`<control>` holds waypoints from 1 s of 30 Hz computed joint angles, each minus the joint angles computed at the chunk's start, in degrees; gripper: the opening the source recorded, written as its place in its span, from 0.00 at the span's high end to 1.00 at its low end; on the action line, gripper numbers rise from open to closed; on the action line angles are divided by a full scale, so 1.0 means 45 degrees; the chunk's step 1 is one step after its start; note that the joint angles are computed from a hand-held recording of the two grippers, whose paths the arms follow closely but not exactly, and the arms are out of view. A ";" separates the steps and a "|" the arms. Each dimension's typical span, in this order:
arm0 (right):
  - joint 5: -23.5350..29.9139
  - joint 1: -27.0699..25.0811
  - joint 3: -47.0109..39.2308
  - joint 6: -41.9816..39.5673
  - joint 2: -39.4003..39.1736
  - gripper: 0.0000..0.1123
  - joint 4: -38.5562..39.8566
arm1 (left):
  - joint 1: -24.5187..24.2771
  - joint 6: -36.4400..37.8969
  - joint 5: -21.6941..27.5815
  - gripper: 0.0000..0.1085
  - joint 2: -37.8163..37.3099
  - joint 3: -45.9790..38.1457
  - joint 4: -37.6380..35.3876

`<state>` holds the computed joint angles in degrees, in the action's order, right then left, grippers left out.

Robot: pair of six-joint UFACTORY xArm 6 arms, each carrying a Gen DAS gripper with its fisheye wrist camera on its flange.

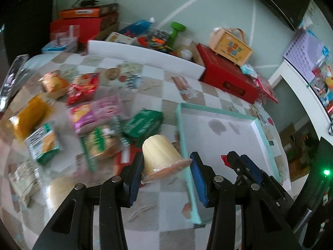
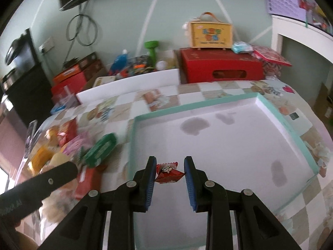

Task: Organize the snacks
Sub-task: 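Carry the cup cake in the left tool and candy in the right tool over the tray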

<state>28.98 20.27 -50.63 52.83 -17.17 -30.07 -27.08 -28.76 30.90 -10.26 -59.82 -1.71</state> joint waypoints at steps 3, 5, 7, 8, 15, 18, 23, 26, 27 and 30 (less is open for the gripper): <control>0.0165 -0.0409 -0.0145 -0.0419 0.0192 0.74 0.0491 | -0.0254 0.0387 -0.0084 0.57 0.0856 -0.0794 -0.0223; 0.0174 -0.0623 -0.0181 -0.0623 0.0284 0.74 0.0723 | -0.0435 0.0617 -0.0160 0.57 0.1452 -0.1354 -0.0242; 0.0305 -0.0773 -0.0311 -0.0577 0.0449 0.74 0.0512 | -0.0548 0.0881 -0.0184 0.57 0.1937 -0.1812 -0.0418; 0.0361 -0.0881 -0.0377 -0.0591 0.0544 0.74 0.0498 | -0.0585 0.1025 -0.0201 0.57 0.2176 -0.2042 -0.0554; 0.0615 -0.1746 -0.0636 -0.0170 0.0743 0.74 0.0317 | -0.0749 0.1849 -0.0160 0.57 0.3792 -0.3727 -0.1327; 0.0546 -0.2123 -0.0717 -0.0088 0.0807 0.74 0.0337 | -0.0798 0.2069 -0.0063 0.57 0.4335 -0.4334 -0.1501; 0.0381 -0.2543 -0.0688 -0.0241 0.1056 0.74 0.0938 | -0.1015 0.2562 -0.0192 0.57 0.5024 -0.4991 -0.1736; 0.0429 -0.2610 -0.0607 -0.0354 0.1109 0.74 0.1192 | -0.1186 0.2575 0.0031 0.57 0.5371 -0.5322 -0.1349; 0.0451 -0.2620 -0.0588 -0.0361 0.1097 0.74 0.1147 | -0.1231 0.2557 0.0114 0.57 0.5457 -0.5393 -0.1336; 0.0432 -0.2617 -0.0486 -0.0326 0.1027 0.74 0.1125 | -0.1299 0.2600 0.0253 0.57 0.5526 -0.5466 -0.1356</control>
<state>30.92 8.49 -52.82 51.36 -12.55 -25.01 -32.93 -17.06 32.04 14.61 -84.41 -7.81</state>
